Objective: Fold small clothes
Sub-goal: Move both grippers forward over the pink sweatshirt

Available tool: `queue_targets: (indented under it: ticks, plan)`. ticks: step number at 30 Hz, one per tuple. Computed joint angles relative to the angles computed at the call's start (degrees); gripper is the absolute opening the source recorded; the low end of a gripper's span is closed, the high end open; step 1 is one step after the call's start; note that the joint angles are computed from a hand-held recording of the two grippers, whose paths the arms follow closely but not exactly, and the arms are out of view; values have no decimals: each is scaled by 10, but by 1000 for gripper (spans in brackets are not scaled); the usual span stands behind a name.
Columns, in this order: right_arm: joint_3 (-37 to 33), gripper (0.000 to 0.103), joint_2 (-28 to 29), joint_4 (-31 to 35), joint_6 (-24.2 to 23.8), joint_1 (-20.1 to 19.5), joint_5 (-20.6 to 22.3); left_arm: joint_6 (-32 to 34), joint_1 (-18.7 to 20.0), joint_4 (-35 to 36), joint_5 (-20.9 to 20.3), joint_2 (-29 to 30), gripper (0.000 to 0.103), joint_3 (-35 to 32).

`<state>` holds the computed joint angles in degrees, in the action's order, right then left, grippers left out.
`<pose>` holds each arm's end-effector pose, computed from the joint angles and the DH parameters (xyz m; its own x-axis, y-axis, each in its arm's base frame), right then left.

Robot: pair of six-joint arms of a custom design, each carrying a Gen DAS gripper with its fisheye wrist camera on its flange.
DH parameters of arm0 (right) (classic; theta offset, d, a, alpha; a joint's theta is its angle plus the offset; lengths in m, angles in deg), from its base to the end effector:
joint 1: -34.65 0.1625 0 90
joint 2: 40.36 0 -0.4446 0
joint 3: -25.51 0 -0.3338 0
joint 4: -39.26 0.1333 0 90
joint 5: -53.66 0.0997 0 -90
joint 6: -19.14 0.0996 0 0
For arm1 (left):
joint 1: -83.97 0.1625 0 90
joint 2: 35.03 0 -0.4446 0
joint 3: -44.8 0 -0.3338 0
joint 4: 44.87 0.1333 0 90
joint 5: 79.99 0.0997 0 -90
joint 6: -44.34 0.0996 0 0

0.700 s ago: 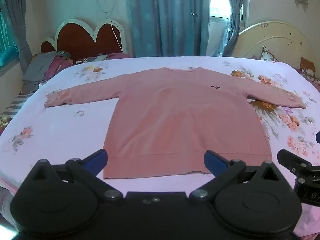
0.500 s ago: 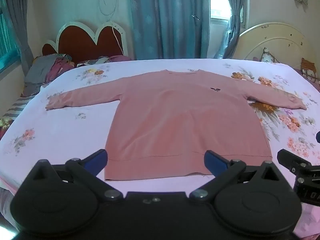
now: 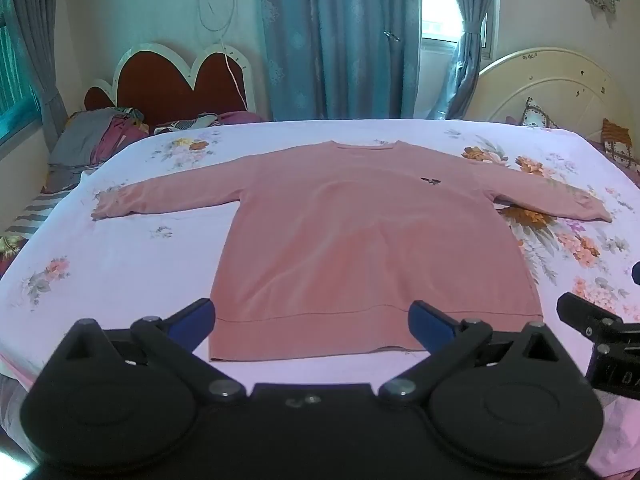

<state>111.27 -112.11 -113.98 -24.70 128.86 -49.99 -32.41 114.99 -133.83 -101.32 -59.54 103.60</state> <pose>0.1537 -0.5918 0.5162 -0.6753 -0.3740 0.6357 -0.7149 0.5438 -0.4395 -0.5183 -0.5755 0.0717 -0.6177 -0.2742 -0.7371 0.4271 0.6700 -0.6072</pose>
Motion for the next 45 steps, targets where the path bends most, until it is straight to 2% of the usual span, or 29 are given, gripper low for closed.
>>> queue_targets:
  ticks: [45]
  plan:
    - [-22,103,22,-22,13,4,-9,23,16,-44,15,-14,103,30]
